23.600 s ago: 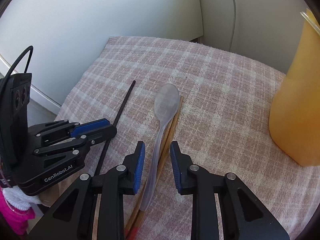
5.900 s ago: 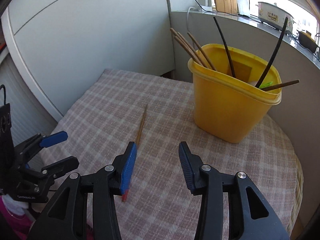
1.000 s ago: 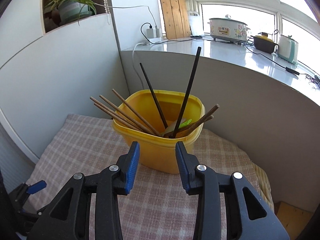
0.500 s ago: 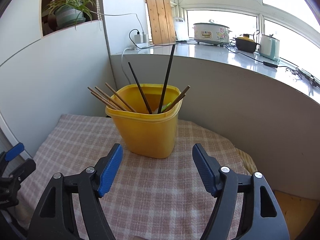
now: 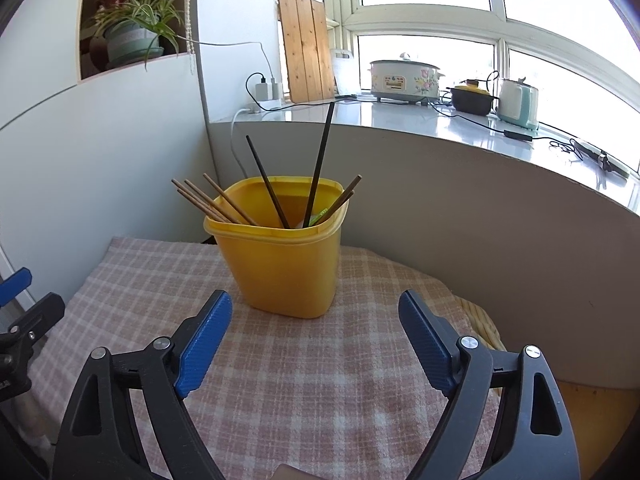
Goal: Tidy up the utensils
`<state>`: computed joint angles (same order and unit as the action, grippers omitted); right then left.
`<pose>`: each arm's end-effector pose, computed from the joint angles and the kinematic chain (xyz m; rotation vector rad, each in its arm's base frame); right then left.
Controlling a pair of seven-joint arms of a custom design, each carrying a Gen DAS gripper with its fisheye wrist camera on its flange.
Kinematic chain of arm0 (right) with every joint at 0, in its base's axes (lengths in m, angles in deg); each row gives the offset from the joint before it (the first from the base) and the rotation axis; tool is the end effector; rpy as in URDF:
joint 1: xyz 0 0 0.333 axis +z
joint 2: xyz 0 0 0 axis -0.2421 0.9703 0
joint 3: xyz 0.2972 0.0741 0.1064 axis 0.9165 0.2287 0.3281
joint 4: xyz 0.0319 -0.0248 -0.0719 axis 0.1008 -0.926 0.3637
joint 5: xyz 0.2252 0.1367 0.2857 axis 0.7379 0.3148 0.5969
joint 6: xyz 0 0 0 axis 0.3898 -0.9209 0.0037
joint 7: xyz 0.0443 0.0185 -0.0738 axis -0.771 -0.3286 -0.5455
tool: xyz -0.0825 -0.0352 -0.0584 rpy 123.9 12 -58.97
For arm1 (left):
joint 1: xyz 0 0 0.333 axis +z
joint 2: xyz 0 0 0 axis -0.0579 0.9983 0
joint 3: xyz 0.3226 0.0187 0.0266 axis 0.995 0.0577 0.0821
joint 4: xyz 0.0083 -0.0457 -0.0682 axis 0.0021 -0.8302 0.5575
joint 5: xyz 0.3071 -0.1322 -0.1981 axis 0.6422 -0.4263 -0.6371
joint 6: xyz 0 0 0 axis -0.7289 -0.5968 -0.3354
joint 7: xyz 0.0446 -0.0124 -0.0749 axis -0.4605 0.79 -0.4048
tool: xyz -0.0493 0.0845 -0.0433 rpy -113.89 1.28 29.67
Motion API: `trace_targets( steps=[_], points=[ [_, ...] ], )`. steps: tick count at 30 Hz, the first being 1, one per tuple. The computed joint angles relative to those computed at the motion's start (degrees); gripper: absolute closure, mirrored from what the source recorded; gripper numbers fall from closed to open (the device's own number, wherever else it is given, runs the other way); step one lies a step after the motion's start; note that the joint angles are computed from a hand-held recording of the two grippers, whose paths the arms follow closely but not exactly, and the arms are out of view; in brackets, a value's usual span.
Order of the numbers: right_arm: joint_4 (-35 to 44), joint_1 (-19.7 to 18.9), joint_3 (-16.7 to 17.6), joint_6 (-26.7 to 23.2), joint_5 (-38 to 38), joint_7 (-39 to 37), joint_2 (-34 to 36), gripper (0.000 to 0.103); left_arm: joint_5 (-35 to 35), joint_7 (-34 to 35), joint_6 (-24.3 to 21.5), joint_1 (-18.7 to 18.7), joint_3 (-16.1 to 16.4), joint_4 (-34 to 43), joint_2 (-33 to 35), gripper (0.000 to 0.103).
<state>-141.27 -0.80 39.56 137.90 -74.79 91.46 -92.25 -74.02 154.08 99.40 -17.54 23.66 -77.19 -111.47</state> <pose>0.4141 0.2532 0.6329 -1.3217 1.9229 -0.9767 0.4097 -0.2035 0.6499 -1.3016 1.9139 -1.1093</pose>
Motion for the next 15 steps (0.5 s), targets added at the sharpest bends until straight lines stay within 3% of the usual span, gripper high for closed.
trace_targets(
  steps=[15],
  points=[
    [0.5, 0.4, -0.3, 0.0, -0.9, 1.4, 1.2, 0.014, -1.5, -0.4, -2.4, 0.0, 0.8, 1.1, 1.9, 0.0]
  ],
)
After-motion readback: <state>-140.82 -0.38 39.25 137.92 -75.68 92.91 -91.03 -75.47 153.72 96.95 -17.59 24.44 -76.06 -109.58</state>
